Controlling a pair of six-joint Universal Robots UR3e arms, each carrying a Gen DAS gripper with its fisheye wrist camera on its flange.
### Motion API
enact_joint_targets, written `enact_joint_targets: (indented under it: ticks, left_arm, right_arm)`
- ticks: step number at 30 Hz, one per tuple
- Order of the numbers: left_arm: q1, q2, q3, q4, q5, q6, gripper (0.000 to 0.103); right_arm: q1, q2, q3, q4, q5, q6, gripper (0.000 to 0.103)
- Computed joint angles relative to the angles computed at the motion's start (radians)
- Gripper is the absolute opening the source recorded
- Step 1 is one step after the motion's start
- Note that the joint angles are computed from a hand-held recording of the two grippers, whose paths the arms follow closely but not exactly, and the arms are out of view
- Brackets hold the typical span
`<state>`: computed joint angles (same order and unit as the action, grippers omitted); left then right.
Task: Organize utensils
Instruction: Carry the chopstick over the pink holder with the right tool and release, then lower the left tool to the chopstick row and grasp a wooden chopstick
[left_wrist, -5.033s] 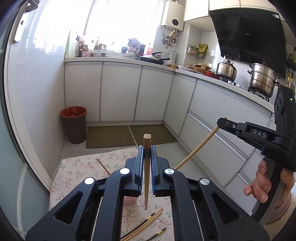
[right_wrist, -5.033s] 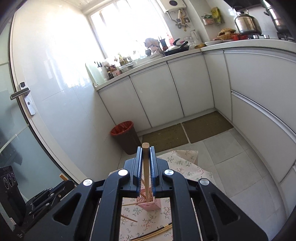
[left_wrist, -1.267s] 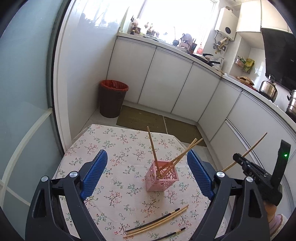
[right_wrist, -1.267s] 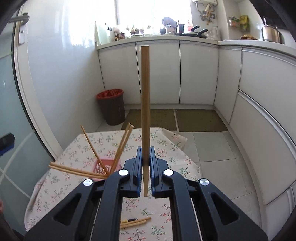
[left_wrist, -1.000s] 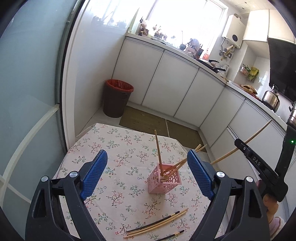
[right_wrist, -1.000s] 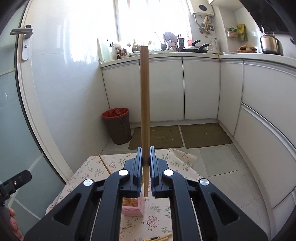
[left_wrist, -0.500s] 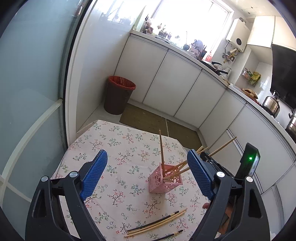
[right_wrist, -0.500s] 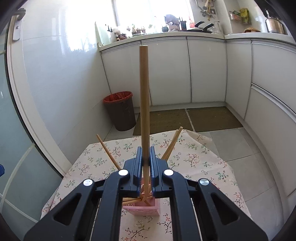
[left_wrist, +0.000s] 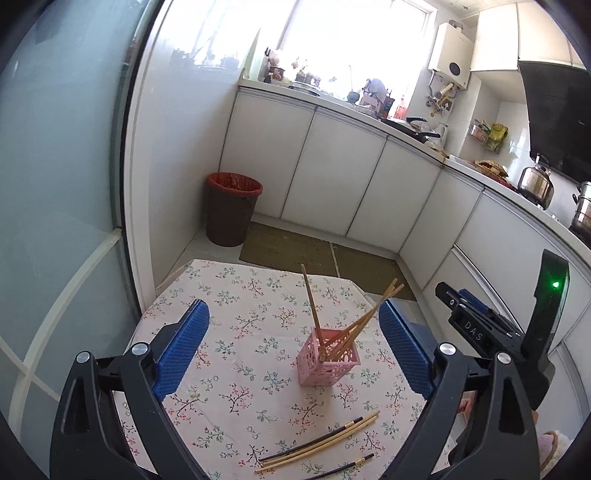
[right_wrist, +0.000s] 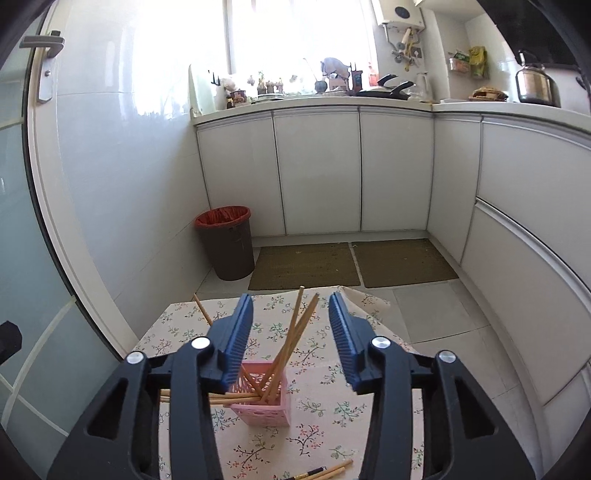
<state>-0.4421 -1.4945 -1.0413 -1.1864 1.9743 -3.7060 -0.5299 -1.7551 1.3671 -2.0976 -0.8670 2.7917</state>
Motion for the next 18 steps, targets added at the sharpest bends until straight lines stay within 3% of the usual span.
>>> enact_joint_targets:
  ticks: [4, 7, 13, 16, 18]
  left_arm:
    - [-0.047, -0.065, 0.06, -0.067, -0.009, 0.036, 0.095]
    - [-0.076, -0.113, 0.091, -0.126, -0.05, 0.072, 0.096]
    - [-0.12, -0.222, 0.119, -0.235, -0.142, 0.158, 0.096]
    - [-0.141, -0.276, 0.118, -0.262, -0.178, 0.188, 0.096]
    - [-0.163, -0.347, 0.168, -0.306, -0.18, 0.218, 0.096]
  right_arm:
    - [-0.155, -0.108, 0.045, 0.169, 0.071, -0.112, 0.082]
    - [-0.312, -0.194, 0.086, 0.345, 0.132, -0.218, 0.093]
    - [-0.56, -0.246, 0.105, 0.74, 0.127, -0.537, 0.096]
    - [-0.653, -0.274, 0.185, 0.795, 0.077, -0.645, 0.096]
    - [-0.655, -0.253, 0.25, 0.712, 0.017, -0.617, 0.096]
